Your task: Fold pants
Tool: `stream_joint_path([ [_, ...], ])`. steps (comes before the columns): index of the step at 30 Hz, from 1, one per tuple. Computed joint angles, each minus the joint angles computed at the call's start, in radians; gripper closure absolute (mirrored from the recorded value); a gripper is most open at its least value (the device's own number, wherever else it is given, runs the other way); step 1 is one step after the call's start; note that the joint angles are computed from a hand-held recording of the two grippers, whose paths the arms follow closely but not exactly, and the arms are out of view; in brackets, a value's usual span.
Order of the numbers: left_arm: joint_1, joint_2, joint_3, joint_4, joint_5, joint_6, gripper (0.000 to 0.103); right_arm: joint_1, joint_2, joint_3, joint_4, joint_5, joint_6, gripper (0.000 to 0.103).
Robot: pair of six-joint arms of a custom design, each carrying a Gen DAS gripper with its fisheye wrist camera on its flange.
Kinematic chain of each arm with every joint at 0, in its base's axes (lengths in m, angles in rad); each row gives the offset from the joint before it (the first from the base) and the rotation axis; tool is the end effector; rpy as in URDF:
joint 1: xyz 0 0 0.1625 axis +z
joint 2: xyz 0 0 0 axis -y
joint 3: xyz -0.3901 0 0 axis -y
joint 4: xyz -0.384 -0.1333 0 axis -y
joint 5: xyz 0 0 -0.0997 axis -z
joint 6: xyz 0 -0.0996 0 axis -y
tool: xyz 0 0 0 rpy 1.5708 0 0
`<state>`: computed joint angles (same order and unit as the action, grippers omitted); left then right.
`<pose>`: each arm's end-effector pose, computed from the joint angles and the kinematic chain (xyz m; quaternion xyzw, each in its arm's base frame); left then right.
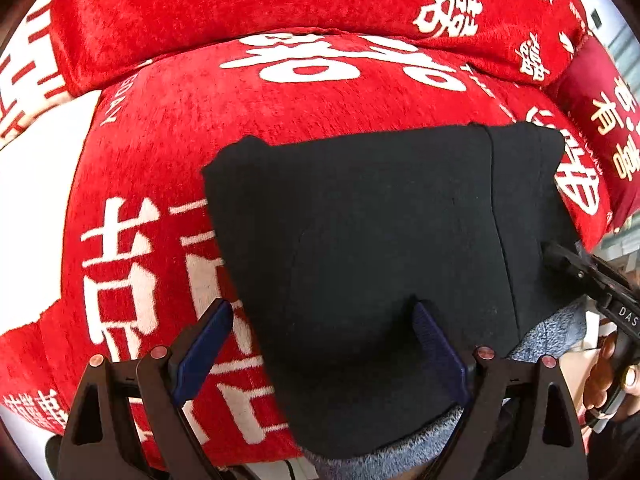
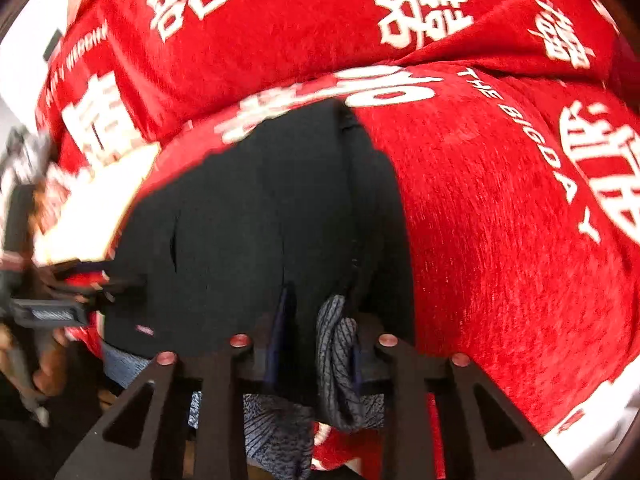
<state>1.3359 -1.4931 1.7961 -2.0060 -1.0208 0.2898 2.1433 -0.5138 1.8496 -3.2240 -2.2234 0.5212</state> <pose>0.0623 -0.5360 0.3658 0.2317 0.9321 -0.0561 0.2726 0.3584 -0.4216 -0.0633 -0.0267 -0.9363 0.2925 0.1925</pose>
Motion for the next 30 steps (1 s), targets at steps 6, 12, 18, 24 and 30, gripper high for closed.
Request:
stream_joint_path([
  [6,-0.016,-0.003,-0.015,-0.129,0.038,-0.006,0.011,0.113,0.003,-0.105,0.1,-0.27,-0.077,0.043],
  [12,-0.017,0.086,-0.048,-0.217,0.177,-0.101,0.011,0.101,0.146,-0.368,0.094,-0.198,-0.402,0.027],
  [18,0.003,0.134,-0.046,-0.296,0.222,-0.054,0.0,-0.005,0.188,-0.477,0.405,-0.168,-0.23,0.027],
  [24,0.002,0.152,-0.058,-0.295,0.234,-0.058,0.0,-0.019,0.135,-0.385,0.332,-0.13,-0.208,0.026],
  [30,-0.016,0.052,-0.019,-0.223,0.191,-0.074,0.0,0.094,0.091,-0.303,0.319,-0.273,-0.122,0.024],
])
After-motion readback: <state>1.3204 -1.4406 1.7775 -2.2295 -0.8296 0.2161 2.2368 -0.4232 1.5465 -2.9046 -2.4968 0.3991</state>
